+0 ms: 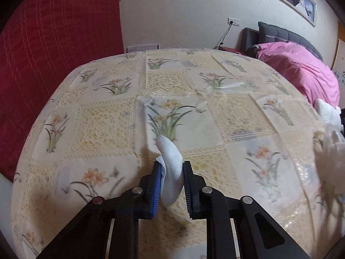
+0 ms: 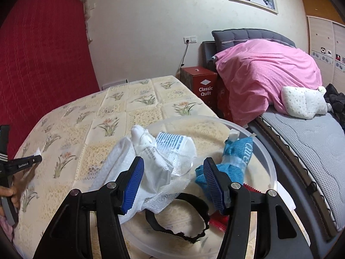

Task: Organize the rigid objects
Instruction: 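Lift the small white cloth square with the left gripper toward the bowl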

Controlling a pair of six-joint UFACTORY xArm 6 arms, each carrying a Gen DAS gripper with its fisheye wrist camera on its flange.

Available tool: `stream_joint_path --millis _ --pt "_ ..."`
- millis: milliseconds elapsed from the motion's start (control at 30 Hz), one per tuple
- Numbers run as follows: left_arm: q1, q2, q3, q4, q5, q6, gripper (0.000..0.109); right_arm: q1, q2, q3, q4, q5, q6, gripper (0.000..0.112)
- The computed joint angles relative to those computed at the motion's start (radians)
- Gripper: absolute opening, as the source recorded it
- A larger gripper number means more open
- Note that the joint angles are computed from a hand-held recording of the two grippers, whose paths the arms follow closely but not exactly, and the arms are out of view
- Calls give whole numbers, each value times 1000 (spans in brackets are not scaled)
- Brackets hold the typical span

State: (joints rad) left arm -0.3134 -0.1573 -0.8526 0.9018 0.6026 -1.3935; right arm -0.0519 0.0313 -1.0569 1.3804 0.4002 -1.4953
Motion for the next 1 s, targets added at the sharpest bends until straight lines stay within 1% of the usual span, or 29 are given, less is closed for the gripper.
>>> stream_joint_path --millis 133,300,467,600,667,833,1000 --pt "-27 1 -15 17 -7 -14 21 -17 3 -6 12 1 -8 58" --pt "-67 24 -57 40 -30 -22 21 -64 3 -12 -2 7 17 58" --pt "-97 75 -110 17 -94 13 21 -128 -4 2 -25 -26 27 58" --pt "-120 114 -154 4 -121 40 21 -188 2 4 -83 -31 88 58" --pt "-134 139 -184 -9 -135 61 21 -224 14 -5 -126 -18 145 58" --pt "-174 186 -251 -20 -145 95 21 -276 37 -29 -164 19 217 58" --pt "-208 228 -312 -28 -158 132 21 -278 33 -11 -168 35 179 58"
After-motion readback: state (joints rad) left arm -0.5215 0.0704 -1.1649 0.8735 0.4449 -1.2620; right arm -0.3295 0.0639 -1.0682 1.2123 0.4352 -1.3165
